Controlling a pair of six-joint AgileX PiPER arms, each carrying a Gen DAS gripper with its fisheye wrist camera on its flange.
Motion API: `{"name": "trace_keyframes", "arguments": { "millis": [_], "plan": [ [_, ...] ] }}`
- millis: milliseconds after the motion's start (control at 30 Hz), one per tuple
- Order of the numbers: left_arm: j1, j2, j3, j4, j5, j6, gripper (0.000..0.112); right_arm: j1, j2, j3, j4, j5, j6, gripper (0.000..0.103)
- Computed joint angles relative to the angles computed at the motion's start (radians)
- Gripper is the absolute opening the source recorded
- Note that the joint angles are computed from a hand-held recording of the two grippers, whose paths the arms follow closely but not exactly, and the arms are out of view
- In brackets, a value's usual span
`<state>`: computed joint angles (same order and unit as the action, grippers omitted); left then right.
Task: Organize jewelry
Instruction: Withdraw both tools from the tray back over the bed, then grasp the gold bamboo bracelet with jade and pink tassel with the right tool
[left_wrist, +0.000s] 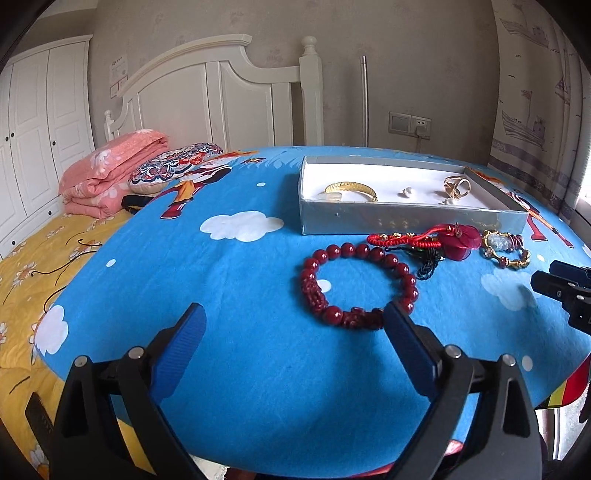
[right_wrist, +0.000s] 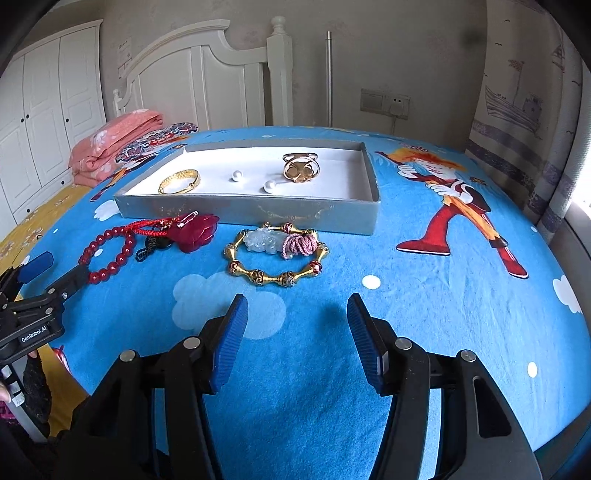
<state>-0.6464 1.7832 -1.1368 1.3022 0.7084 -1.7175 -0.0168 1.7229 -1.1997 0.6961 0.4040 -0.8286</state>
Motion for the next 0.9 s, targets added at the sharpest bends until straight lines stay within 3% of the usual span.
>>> {"name": "trace_keyframes", "arguments": {
  "millis": [67,167,533,633,900],
  "plan": [
    [0.002,-0.001,0.011,0.003,-0.001,-0.004,0.096,0.006,-0.006,0.016,0.003,-0.023,-0.013,0.055],
    [0.028,-0.017,0.056,0.026,-0.063,-0.057,0.098,0.010,-0.011,0.025,0.002,-0.033,-0.014,0.055],
    [0.015,-0.024,0.105,0.133,-0.050,-0.154,0.099,0.035,0.029,-0.106,-0.171,0.006,0.195,0.054],
    [0.016,-0.025,0.103,0.127,-0.050,-0.143,0.099,0.051,0.095,-0.231,-0.280,0.070,0.316,0.052],
    [0.017,-0.034,0.120,0.145,-0.060,-0.154,0.099,0.049,0.209,-0.406,-0.305,0.217,0.357,0.036]
  ]
}}
